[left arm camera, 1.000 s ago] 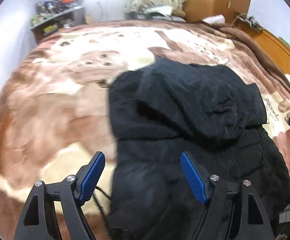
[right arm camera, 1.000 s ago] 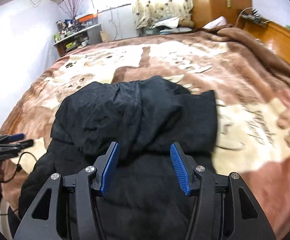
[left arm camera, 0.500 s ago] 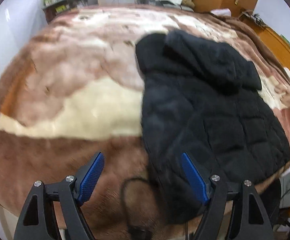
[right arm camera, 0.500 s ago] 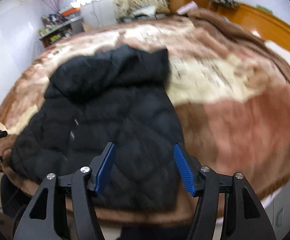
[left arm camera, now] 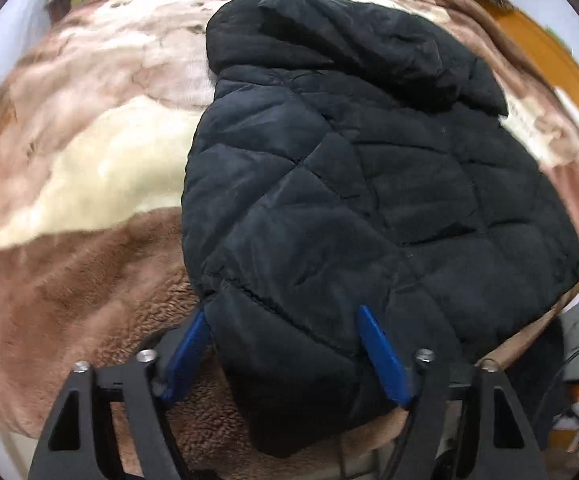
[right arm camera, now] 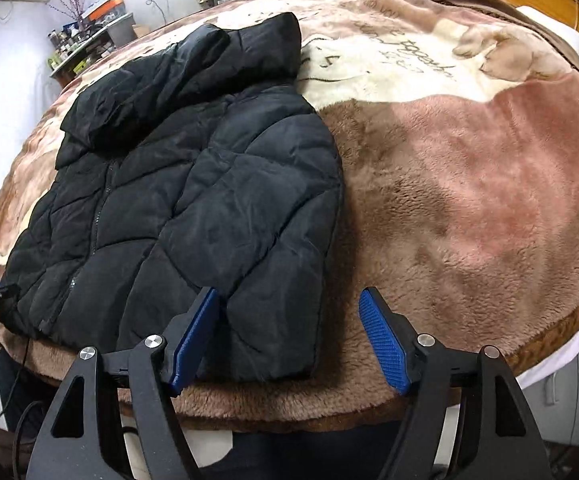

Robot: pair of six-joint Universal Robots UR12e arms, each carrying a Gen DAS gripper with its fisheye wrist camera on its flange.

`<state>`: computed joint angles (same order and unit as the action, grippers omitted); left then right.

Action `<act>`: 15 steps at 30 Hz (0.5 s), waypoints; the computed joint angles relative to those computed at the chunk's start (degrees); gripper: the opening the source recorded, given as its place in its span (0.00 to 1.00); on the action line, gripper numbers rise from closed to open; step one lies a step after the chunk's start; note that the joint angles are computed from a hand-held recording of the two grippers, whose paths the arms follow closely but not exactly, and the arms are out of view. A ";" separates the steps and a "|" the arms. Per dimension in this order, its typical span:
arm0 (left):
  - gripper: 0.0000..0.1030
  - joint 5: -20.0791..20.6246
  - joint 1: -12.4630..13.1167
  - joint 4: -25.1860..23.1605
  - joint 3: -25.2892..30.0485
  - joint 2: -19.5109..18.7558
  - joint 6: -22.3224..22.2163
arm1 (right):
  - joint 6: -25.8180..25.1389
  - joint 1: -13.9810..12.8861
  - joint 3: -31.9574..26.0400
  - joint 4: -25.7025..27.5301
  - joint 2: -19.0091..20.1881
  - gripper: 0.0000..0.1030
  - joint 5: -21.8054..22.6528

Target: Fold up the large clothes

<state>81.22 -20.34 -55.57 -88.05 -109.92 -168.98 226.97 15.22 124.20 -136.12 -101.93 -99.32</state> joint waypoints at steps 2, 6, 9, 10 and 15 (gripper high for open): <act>0.55 0.26 -0.20 0.31 -0.24 0.34 -0.10 | 0.42 -0.44 0.17 -0.35 -0.04 0.59 2.28; 0.39 -1.06 0.42 0.03 -0.31 1.01 0.52 | 0.13 0.42 -0.39 -0.08 -0.04 0.28 1.54; 0.29 -4.53 1.48 -0.14 -0.08 1.61 -0.02 | -0.82 0.04 -0.29 -1.95 -0.80 0.20 2.73; 0.27 -5.19 1.69 -0.12 -0.03 1.77 0.09 | -1.30 0.03 -0.44 -2.58 -1.03 0.20 2.67; 0.21 -9.20 2.45 0.23 1.57 2.05 -0.22 | -5.30 0.56 -2.89 -3.80 -0.51 0.17 0.79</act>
<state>72.01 -17.89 -55.34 -86.48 -107.87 -169.20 221.67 15.79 121.30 -139.92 -102.44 -98.53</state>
